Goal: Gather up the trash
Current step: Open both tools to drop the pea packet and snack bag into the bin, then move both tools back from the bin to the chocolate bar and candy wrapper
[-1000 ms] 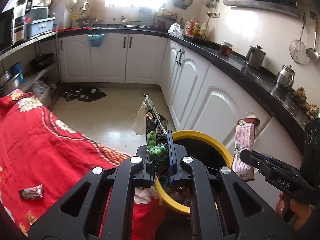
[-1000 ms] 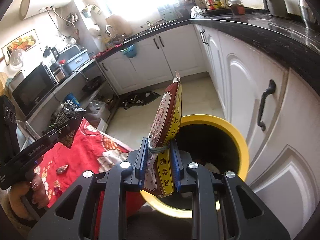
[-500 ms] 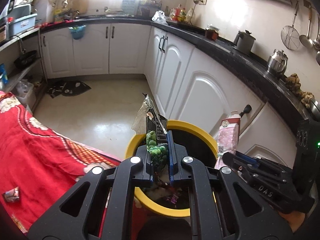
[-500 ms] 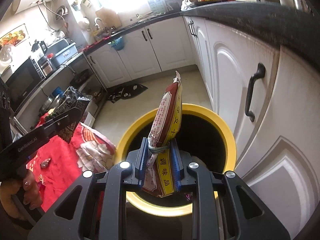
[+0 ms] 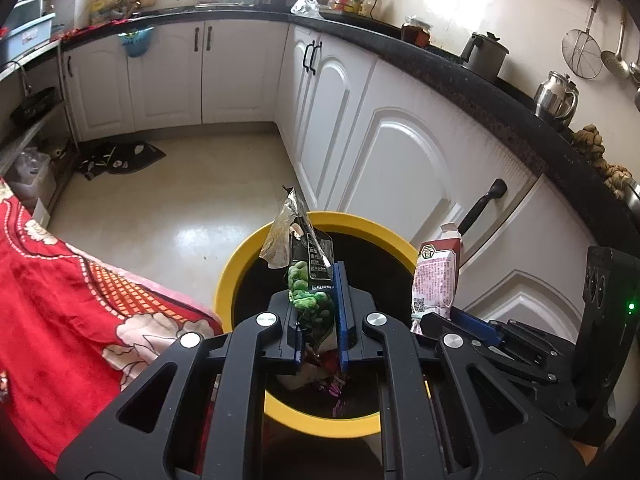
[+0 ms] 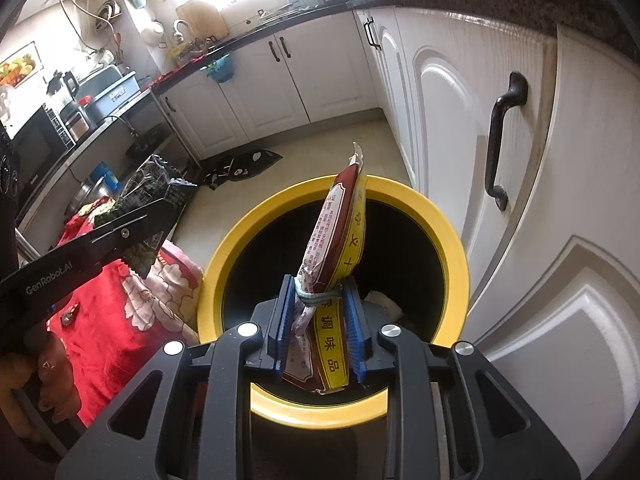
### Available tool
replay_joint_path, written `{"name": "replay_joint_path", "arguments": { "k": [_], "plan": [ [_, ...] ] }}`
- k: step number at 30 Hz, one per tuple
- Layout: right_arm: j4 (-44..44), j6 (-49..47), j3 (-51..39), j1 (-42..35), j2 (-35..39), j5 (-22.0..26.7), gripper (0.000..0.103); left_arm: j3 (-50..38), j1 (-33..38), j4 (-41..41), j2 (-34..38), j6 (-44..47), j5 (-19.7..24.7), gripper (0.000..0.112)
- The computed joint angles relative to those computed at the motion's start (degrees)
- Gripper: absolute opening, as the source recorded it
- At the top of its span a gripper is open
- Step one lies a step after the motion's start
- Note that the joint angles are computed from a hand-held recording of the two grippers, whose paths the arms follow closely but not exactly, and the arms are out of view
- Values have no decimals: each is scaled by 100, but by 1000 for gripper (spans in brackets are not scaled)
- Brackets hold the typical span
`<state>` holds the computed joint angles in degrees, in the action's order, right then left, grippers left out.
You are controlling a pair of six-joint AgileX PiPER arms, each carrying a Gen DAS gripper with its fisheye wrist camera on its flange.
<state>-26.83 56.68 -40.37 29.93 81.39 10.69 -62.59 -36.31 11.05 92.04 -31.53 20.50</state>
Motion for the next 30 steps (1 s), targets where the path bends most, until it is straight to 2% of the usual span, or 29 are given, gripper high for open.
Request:
{"name": "replay_joint_path", "arguments": {
  "k": [2, 5, 7, 9, 10, 15, 17, 20, 27, 30],
  "plan": [
    [86, -97, 9, -27, 48, -36, 25, -22, 11, 32, 47, -65, 10, 8],
    [-385, 422, 46, 12, 115, -38, 26, -18, 74, -81, 99, -41, 7, 14],
    [-652, 735, 57, 46, 140, -11, 33, 39, 142, -193, 79, 43, -13, 19],
    [-742, 834, 62, 22, 161, -25, 40, 109, 189, -217, 40, 18, -39, 31],
    [-847, 956, 69, 29, 155, -9, 43, 135, 212, -251, 24, 31, -49, 42],
    [-1082, 1221, 116, 82, 75, 64, 47, 290, 310, -1, -192, -292, 3, 62],
    [-1059, 1206, 125, 107, 40, 89, 50, 398, 370, 160, -367, -441, 19, 82],
    [-1210, 1400, 115, 194, -27, 141, 56, 517, 432, 620, -632, -856, 146, 92],
    [-1426, 1597, -115, 627, -216, 345, 64, 1041, 747, 1634, -1572, -1669, 501, 92],
    [-1573, 1726, -289, 957, -286, 490, 65, 1287, 1016, 1665, -1975, -1600, 588, 92]
  ]
}}
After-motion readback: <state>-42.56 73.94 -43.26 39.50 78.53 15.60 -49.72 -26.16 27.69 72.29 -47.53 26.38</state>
